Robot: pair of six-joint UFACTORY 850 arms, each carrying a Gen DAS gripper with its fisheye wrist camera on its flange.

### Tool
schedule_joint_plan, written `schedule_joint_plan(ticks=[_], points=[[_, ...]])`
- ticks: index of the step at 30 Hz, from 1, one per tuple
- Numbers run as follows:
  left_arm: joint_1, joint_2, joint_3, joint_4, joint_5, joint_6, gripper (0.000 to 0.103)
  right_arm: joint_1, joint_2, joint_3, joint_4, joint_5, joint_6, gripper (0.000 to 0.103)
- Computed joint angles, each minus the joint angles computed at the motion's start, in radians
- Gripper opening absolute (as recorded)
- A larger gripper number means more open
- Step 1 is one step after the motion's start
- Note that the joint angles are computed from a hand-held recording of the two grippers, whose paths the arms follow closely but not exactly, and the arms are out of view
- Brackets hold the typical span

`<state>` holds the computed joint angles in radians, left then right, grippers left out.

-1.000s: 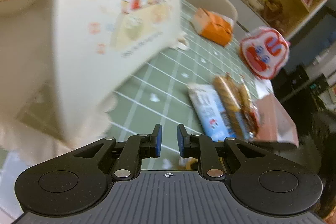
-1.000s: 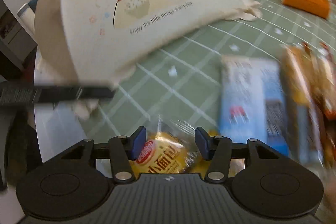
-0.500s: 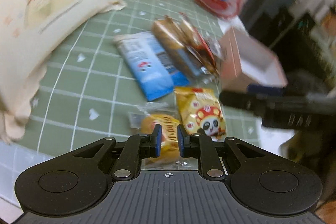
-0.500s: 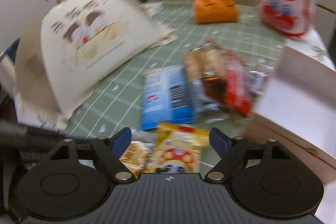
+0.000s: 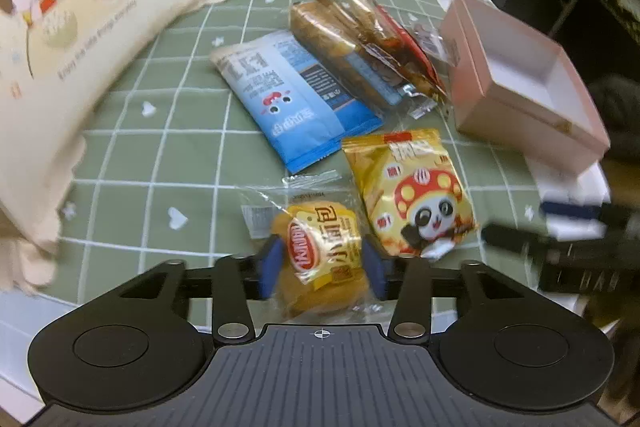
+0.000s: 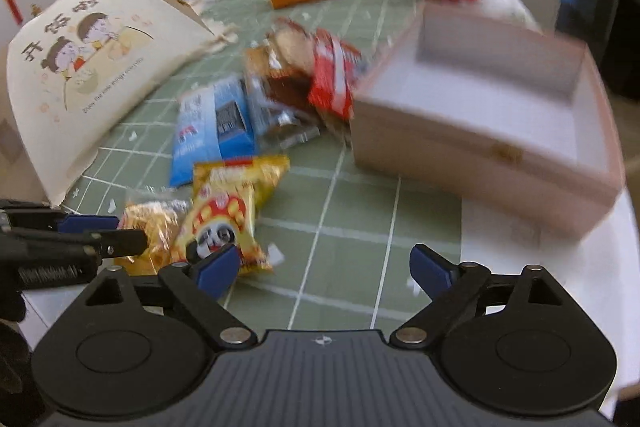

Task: Organize snacks
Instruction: 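Grasp the wrapped round bun with the left tool while the right tool reaches toward the snacks, then grasp the yellow panda-print snack bag with the right tool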

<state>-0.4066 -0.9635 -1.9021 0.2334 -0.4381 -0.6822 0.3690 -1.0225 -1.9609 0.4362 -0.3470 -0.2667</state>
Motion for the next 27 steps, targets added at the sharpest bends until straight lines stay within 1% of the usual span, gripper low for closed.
schedule_joint_plan(ticks=[3,5,7,8,11,13,15,16,18,20,21,22,23,24,25,27], points=[[-0.003,-0.026,-0.034,0.024,-0.019,-0.018,0.057,-0.008,-0.003,0.015,0.011,-0.021,0.039,0.094],[-0.002,-0.036,-0.044,0.029,-0.026,-0.019,0.064,-0.011,0.0,0.033,0.019,-0.02,0.042,0.096],[0.005,-0.034,-0.033,-0.001,-0.015,0.003,0.068,-0.012,0.012,0.063,0.063,0.007,-0.007,0.098],[0.01,-0.03,-0.024,-0.031,-0.004,0.021,0.068,-0.011,0.013,0.069,0.067,0.013,-0.014,0.099],[0.03,-0.013,0.014,-0.169,0.034,0.102,0.067,-0.009,0.016,0.08,0.1,0.028,-0.052,0.103],[0.036,0.005,0.048,-0.21,0.068,0.126,0.066,-0.008,0.023,0.099,0.128,0.059,-0.063,0.103],[0.038,0.015,0.066,-0.229,0.087,0.137,0.064,-0.01,0.025,0.103,0.164,0.07,-0.071,0.103],[0.039,0.017,0.069,-0.257,0.09,0.164,0.062,-0.012,0.028,0.11,0.198,0.076,-0.083,0.103],[0.045,0.024,0.08,-0.366,0.097,0.263,0.059,-0.015,0.025,0.104,0.22,0.073,-0.073,0.103],[0.055,0.047,0.117,-0.503,0.109,0.384,0.057,-0.014,0.01,0.072,0.139,0.042,-0.002,0.103],[0.059,0.058,0.132,-0.529,0.108,0.4,0.056,-0.011,-0.006,0.035,0.055,0.001,0.043,0.102],[0.063,0.071,0.151,-0.541,0.108,0.4,0.056,-0.009,-0.017,0.01,0.013,-0.028,0.051,0.101],[0.066,0.087,0.173,-0.553,0.115,0.401,0.056,-0.005,-0.018,0.002,0.012,-0.036,0.018,0.097],[0.069,0.1,0.191,-0.561,0.121,0.4,0.056,-0.003,-0.008,0.017,0.054,-0.019,-0.042,0.097],[0.072,0.11,0.203,-0.564,0.122,0.392,0.056,0.003,0.009,0.042,0.123,0.016,-0.137,0.097],[0.075,0.124,0.219,-0.551,0.12,0.358,0.056,0.018,0.018,0.052,0.212,0.061,-0.273,0.097]])
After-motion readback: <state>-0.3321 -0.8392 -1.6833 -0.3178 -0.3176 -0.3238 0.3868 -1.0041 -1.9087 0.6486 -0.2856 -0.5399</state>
